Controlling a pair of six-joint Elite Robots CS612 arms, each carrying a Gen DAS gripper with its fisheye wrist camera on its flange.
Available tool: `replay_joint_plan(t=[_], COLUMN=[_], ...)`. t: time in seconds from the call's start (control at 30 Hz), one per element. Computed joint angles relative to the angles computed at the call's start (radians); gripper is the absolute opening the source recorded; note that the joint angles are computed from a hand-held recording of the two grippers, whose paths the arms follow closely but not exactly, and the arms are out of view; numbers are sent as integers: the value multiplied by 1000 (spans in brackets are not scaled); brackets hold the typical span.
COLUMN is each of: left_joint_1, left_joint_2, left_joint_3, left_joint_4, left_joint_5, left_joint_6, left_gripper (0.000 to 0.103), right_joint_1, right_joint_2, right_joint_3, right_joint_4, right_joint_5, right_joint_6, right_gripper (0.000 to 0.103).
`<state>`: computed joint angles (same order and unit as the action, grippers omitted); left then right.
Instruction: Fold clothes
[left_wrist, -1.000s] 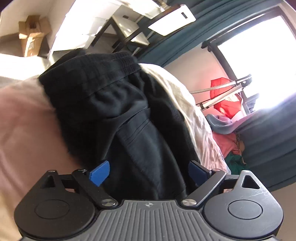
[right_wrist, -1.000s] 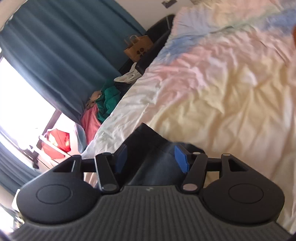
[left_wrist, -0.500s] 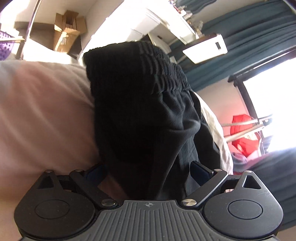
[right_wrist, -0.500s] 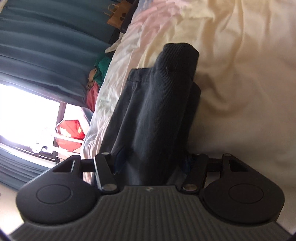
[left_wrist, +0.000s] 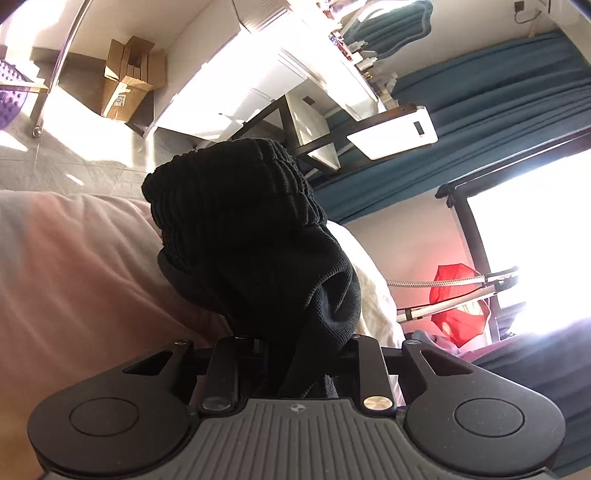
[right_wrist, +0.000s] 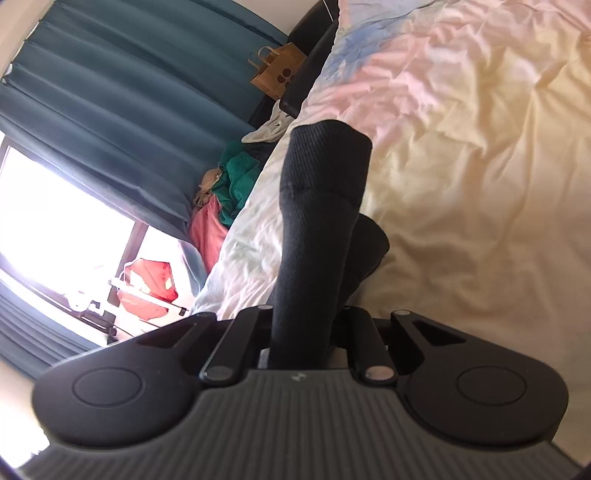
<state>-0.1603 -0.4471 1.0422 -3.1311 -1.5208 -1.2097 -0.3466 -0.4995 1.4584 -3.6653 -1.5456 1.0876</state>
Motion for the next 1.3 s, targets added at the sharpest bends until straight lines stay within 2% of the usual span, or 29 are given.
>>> replay_joint_plan(t=[0.1, 0.27, 0.37, 0.47, 0.57, 0.73, 0.83, 0.97, 1.13, 1.3], left_joint_1=[3, 27, 53, 78, 101, 99, 95, 89, 72, 35], left_joint_2=[-89, -240, -295, -315, -296, -263, -269, -290, -330, -401], left_joint_3=[131, 356, 452, 520, 553, 607, 633, 676, 747, 825], left_joint_4=[-21, -53, -50, -38, -32, -176, -205, -234, -272, -247], left_joint_5=[6, -39, -92, -132, -177, -152, -155, -150, -118, -44], left_joint_6=[11, 65, 68, 56, 49, 70, 124, 172, 271, 420], left_gripper=[26, 26, 26, 26, 27, 31, 35, 43, 64, 71], right_joint_1=[-2, -2, -1, -4, -13, -21, -16, -13, -17, -13], right_joint_2=[-37, -93, -124, -137, -133, -122, -120, -123, -124, -128], right_joint_3=[77, 214, 281, 324, 347, 363, 373, 373, 373, 369], right_joint_4=[-25, -63, -65, -76, -91, -49, -66, -62, -62, -55], right_joint_5=[9, 35, 45, 70, 104, 131, 125, 116, 124, 107], right_joint_6=[14, 33, 10, -38, -43, 3, 32, 7, 0, -24], right_gripper=[13, 13, 13, 13, 13, 13, 13, 13, 13, 13])
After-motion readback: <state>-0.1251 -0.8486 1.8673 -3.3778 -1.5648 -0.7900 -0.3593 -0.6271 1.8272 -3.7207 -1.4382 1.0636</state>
